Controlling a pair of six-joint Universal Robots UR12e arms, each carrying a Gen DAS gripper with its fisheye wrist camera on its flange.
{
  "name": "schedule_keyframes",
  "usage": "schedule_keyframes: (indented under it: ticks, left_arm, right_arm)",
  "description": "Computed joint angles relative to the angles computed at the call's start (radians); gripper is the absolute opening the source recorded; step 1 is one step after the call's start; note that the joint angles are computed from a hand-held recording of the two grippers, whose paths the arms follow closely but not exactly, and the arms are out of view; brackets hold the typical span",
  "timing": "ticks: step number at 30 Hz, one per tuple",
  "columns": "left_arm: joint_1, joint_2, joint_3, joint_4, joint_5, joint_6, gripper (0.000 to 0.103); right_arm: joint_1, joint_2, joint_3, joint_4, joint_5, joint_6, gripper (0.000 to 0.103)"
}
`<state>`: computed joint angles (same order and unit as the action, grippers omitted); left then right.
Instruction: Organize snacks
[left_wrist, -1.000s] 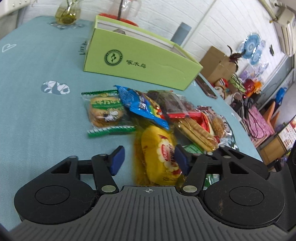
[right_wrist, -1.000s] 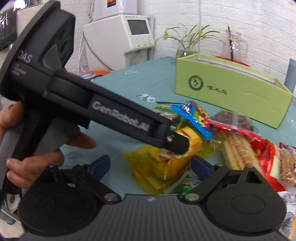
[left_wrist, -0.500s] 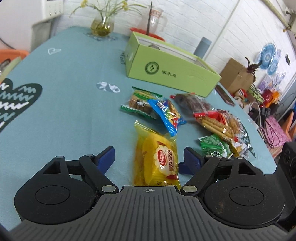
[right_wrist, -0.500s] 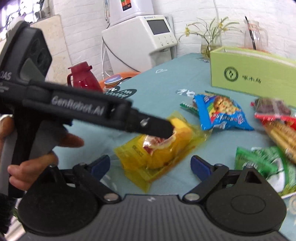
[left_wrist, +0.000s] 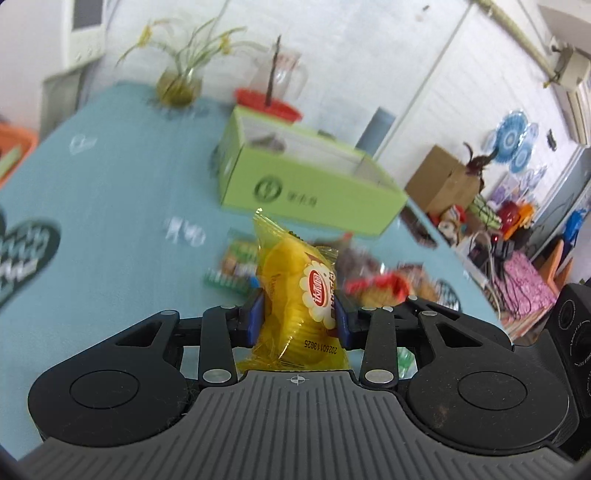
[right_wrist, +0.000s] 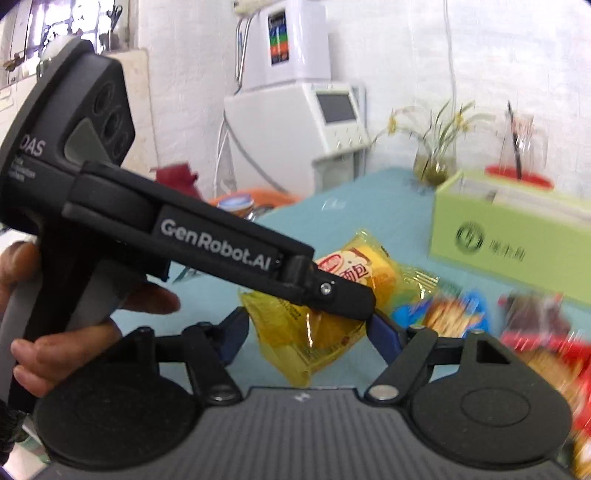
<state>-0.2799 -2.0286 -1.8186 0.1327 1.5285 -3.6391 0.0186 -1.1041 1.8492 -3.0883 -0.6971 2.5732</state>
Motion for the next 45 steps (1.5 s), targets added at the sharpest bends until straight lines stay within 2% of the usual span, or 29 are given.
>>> schedule_keyframes:
  ticks: [3, 7, 10, 15, 17, 18, 19, 21, 22, 27, 31, 36, 38, 41, 43, 44, 45]
  left_arm:
    - [0.015, -0.051, 0.113, -0.011, -0.022, 0.047, 0.018]
    - [0.045, -0.143, 0.301, -0.076, -0.091, 0.075, 0.018]
    - [0.060, -0.223, 0.450, -0.161, -0.126, 0.089, 0.019]
    - [0.057, -0.340, 0.645, -0.323, -0.089, 0.134, 0.019]
    - [0.053, -0.363, 0.675, -0.360, -0.054, 0.139, 0.033]
    - [0.053, -0.362, 0.668, -0.354, -0.042, 0.134, 0.045]
    - [0.053, -0.355, 0.651, -0.330, -0.033, 0.132, 0.051]
    - [0.050, -0.321, 0.583, -0.244, -0.008, 0.133, 0.060]
    - [0.048, -0.305, 0.553, -0.211, -0.001, 0.135, 0.067]
    - [0.022, -0.206, 0.374, -0.076, 0.001, 0.138, 0.074]
    - [-0.013, -0.163, 0.263, -0.006, -0.002, 0.104, 0.076]
    - [-0.052, -0.127, 0.162, -0.006, 0.004, 0.038, 0.076]
    - [-0.059, -0.116, 0.131, -0.013, 0.007, 0.009, 0.076]
    - [-0.062, -0.100, 0.093, -0.030, 0.009, -0.020, 0.074]
    - [-0.058, -0.096, 0.082, -0.048, -0.019, -0.033, 0.067]
    - [-0.050, -0.096, 0.081, -0.056, -0.060, -0.033, 0.065]
    - [-0.045, -0.097, 0.082, -0.064, -0.088, -0.034, 0.058]
  right_arm:
    - [0.006, 0.045, -0.098, -0.052, -0.046, 0.046, 0.078]
    - [0.016, 0.117, -0.264, -0.021, -0.120, 0.088, 0.078]
    - [0.022, 0.176, -0.392, 0.069, -0.176, 0.091, 0.078]
    - [0.025, 0.268, -0.571, 0.296, -0.242, 0.072, 0.076]
    - [0.023, 0.285, -0.596, 0.328, -0.259, 0.077, 0.077]
    - [0.015, 0.281, -0.582, 0.313, -0.250, 0.083, 0.078]
    - [0.008, 0.278, -0.571, 0.284, -0.237, 0.098, 0.080]
    - [-0.015, 0.255, -0.520, 0.194, -0.196, 0.133, 0.092]
    - [-0.031, 0.239, -0.482, 0.136, -0.174, 0.153, 0.093]
    - [-0.095, 0.143, -0.265, -0.068, -0.109, 0.235, 0.093]
    - [-0.136, 0.058, -0.086, -0.162, -0.090, 0.286, 0.093]
    - [-0.166, -0.037, 0.085, -0.137, -0.049, 0.253, 0.093]
    - [-0.176, -0.068, 0.132, -0.068, -0.001, 0.200, 0.093]
    - [-0.164, -0.087, 0.165, 0.011, -0.007, 0.154, 0.093]
    - [-0.151, -0.086, 0.169, 0.046, -0.019, 0.132, 0.093]
    - [-0.142, -0.083, 0.166, 0.056, -0.026, 0.117, 0.093]
    - [-0.135, -0.081, 0.164, 0.051, -0.035, 0.111, 0.093]
